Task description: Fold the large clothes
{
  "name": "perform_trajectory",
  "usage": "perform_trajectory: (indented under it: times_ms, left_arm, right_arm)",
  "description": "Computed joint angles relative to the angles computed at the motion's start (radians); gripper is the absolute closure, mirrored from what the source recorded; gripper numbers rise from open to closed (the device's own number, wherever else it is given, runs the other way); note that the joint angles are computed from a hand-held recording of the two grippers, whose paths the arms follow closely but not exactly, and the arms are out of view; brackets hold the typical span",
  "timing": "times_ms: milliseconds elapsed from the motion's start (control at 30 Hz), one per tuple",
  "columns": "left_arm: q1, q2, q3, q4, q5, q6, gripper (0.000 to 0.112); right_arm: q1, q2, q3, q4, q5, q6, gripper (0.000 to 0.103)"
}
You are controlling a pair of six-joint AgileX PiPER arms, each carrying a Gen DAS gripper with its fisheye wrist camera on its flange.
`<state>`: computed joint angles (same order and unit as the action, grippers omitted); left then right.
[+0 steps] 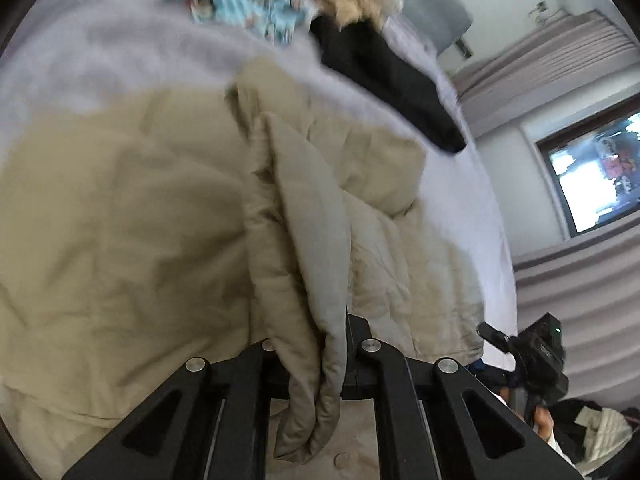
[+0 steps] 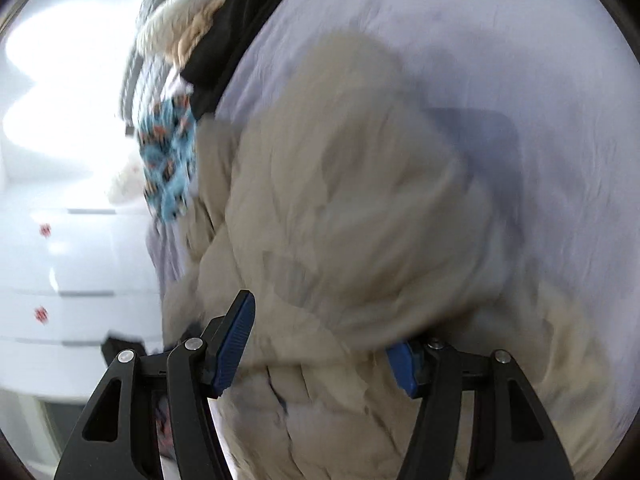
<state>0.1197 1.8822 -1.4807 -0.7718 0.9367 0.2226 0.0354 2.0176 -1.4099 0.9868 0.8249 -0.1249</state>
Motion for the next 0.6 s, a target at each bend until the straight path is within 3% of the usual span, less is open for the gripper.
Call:
perform_trajectory:
  times_ms: [200,367,467,600]
  left_arm:
    - [0.016,0.031,0.021,0.111,0.021,-0.022,0.102]
    - [-0.018,0.05,0.065,0.171,-0.047,-0.038,0.102]
    - [-0.03,0.026,0.043,0.255,-0.038,-0.106,0.1]
    - [-0.034,-0.027,0.034,0.396,-0.035,-0.196,0.07]
  right_arm:
    - [-0.047,0.014,0.001,0.105,-0.075,-0.063,0.04]
    - [-0.059,0.033,0.072,0.132,-0.12,-0.106,0.059]
    - [-0.08,-0.001,0.106,0.122,-0.095,-0.102,0.058]
    - [-0.076,-0.094,0.139,-0.032,-0.092,0.017,0.056]
